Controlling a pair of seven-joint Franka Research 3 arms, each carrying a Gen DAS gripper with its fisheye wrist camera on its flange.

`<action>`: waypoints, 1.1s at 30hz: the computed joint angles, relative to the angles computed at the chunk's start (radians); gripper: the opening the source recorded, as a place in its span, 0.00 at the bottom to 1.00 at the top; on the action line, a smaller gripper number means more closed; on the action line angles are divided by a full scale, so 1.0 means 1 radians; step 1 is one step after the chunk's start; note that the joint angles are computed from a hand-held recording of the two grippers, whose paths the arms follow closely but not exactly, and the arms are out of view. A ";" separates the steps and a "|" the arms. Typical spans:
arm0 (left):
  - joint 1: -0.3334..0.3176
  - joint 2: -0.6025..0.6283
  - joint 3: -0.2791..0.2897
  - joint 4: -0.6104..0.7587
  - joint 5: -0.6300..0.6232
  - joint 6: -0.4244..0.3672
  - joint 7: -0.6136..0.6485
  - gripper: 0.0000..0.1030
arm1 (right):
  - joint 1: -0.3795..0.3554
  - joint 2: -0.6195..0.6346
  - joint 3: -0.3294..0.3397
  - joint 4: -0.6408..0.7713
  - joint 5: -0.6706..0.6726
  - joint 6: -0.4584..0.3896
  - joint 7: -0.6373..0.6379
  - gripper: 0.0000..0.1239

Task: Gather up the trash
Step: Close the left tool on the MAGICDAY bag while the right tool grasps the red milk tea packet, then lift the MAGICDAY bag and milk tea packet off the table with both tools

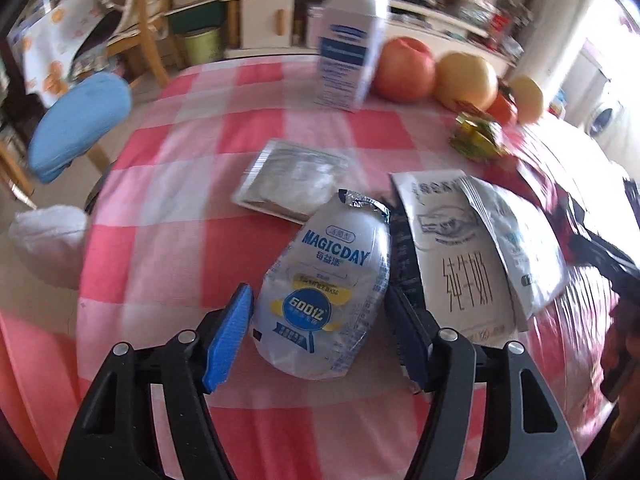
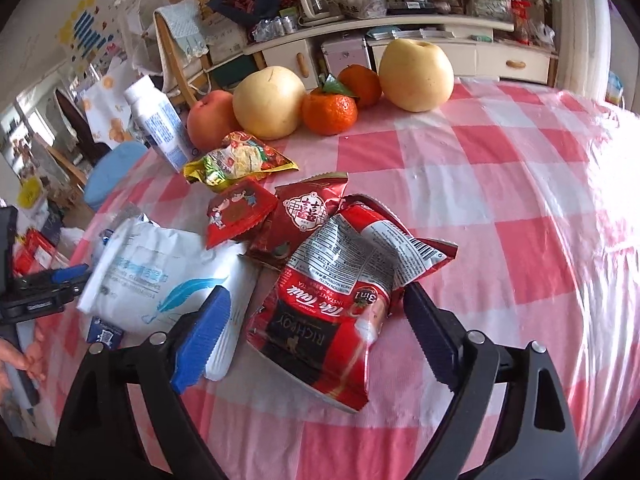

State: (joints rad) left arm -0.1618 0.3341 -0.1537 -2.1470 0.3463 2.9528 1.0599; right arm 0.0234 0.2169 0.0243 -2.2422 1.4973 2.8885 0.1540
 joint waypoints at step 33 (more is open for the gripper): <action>-0.063 -0.007 0.032 0.025 0.189 -0.095 -0.217 0.63 | -0.029 0.026 0.010 0.026 0.011 0.056 -0.034 0.48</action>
